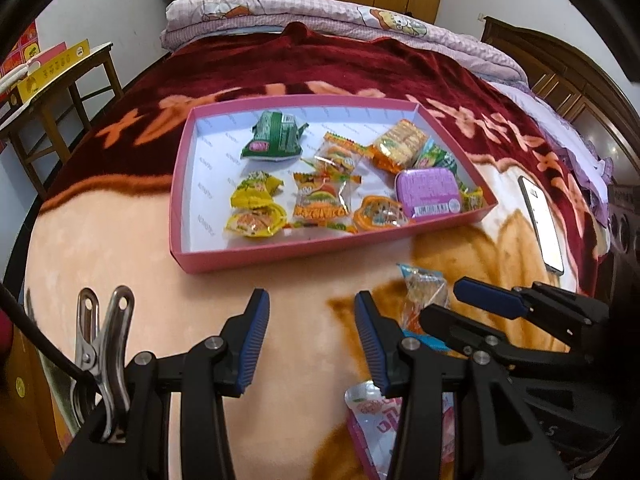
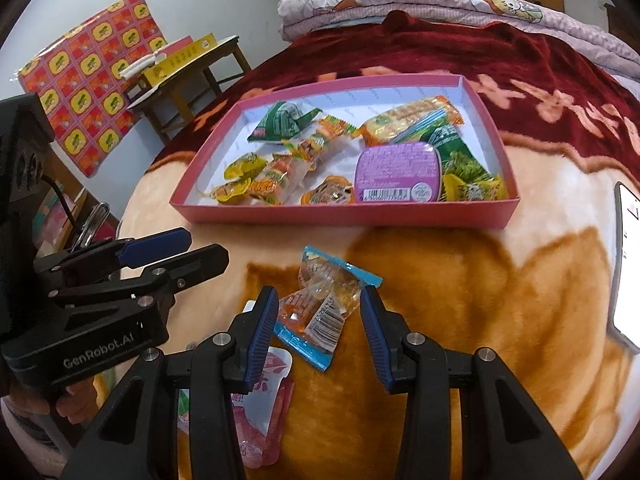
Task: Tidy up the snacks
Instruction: 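Grasp the clear blue-strip bag with the right gripper while the left grasps the pink drink pouch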
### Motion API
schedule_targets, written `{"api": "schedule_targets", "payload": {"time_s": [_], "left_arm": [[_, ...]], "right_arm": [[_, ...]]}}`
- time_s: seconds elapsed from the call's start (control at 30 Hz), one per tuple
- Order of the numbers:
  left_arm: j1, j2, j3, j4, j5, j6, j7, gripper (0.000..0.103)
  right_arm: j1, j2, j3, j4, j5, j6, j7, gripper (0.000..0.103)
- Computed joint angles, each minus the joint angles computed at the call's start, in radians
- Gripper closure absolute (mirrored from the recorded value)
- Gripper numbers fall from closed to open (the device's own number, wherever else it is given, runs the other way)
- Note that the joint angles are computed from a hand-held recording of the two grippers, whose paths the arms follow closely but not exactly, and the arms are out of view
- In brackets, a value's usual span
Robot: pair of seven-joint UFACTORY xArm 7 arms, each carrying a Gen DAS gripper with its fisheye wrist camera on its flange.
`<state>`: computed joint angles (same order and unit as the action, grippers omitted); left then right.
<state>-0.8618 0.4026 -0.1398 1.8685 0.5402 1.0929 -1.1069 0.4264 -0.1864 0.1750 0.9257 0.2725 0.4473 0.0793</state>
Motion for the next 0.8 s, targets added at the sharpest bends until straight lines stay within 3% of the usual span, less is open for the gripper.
{"api": "schedule_targets", "payload": {"time_s": [0.17,0.37,0.43,0.53,0.8], "left_arm": [[0.002,-0.016,-0.003,-0.029,-0.003,0.000,-0.014,0.057],[0.016,-0.037,-0.015,-0.066,-0.014,-0.013,-0.030,0.057],[0.020,-0.043,-0.020,-0.076,-0.021,-0.022,-0.031,0.056],[0.024,-0.049,-0.027,-0.084,-0.031,-0.033,-0.033,0.056],[0.020,-0.058,-0.041,-0.086,-0.052,-0.048,-0.040,0.051]], "right_arm": [[-0.003,0.023,0.008,0.009,-0.018,0.014,0.028,0.053],[0.005,0.026,-0.004,-0.002,0.036,-0.013,-0.005,0.053],[0.004,0.022,-0.004,-0.009,0.040,-0.023,-0.010,0.064],[0.006,0.014,-0.006,-0.012,0.047,-0.026,-0.020,0.072],[-0.007,-0.041,-0.002,-0.052,-0.014,-0.054,0.019,0.075]]}}
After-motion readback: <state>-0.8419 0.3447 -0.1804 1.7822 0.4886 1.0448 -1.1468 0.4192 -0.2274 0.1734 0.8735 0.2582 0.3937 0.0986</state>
